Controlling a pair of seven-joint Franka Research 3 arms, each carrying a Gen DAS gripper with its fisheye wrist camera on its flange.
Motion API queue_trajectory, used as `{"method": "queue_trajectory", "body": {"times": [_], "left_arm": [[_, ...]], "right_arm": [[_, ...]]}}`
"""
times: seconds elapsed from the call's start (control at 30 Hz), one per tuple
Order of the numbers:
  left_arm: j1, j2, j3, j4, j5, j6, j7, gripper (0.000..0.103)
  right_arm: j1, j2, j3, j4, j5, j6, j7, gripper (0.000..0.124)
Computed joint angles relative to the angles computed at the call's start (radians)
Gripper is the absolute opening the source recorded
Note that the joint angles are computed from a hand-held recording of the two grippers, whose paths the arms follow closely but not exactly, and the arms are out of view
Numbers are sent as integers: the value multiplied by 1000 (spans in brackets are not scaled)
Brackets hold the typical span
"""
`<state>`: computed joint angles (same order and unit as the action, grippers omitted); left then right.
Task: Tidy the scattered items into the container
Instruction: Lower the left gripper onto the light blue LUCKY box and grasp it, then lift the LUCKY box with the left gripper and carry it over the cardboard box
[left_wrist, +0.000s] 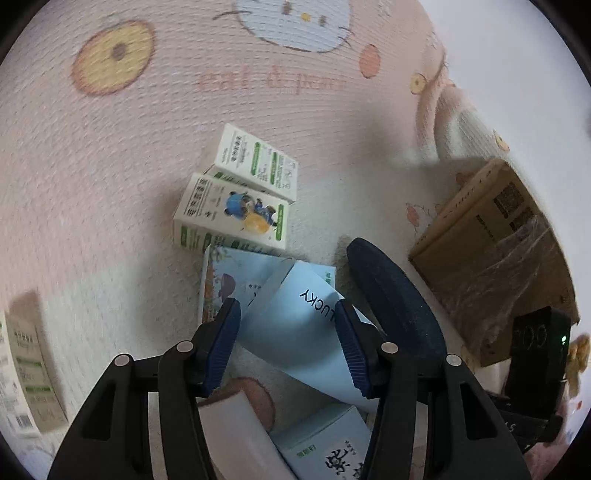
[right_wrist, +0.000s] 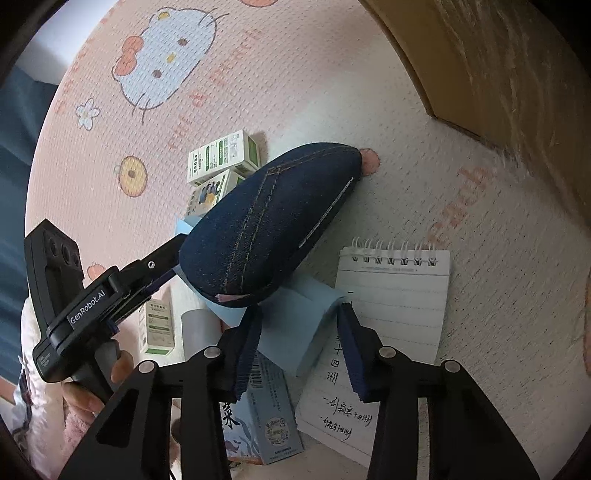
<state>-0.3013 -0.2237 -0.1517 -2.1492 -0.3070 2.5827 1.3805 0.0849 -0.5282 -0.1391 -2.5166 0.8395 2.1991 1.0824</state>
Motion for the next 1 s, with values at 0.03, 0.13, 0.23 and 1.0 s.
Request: {"method": "queue_trajectory", "body": {"times": [0.03,0.13,0.23,1.0], "left_arm": [[3,-8,-4,-6,1,1,-20,51],[1,-31,-5,-14,5,-6,-45,43],[-6,-54,-16,-11,40,-16,-65,43],[-127,-421,-5,-328,101,-114,-483,43]], "right_arm": [[0,5,2,4,-2,0,8,38],[-11,-8,8,7,-25,2,36,36],[-19,-34,-7,14,-36,-9,40,36],[-49,-191,5,-36,-182,-161,-84,35]]}}
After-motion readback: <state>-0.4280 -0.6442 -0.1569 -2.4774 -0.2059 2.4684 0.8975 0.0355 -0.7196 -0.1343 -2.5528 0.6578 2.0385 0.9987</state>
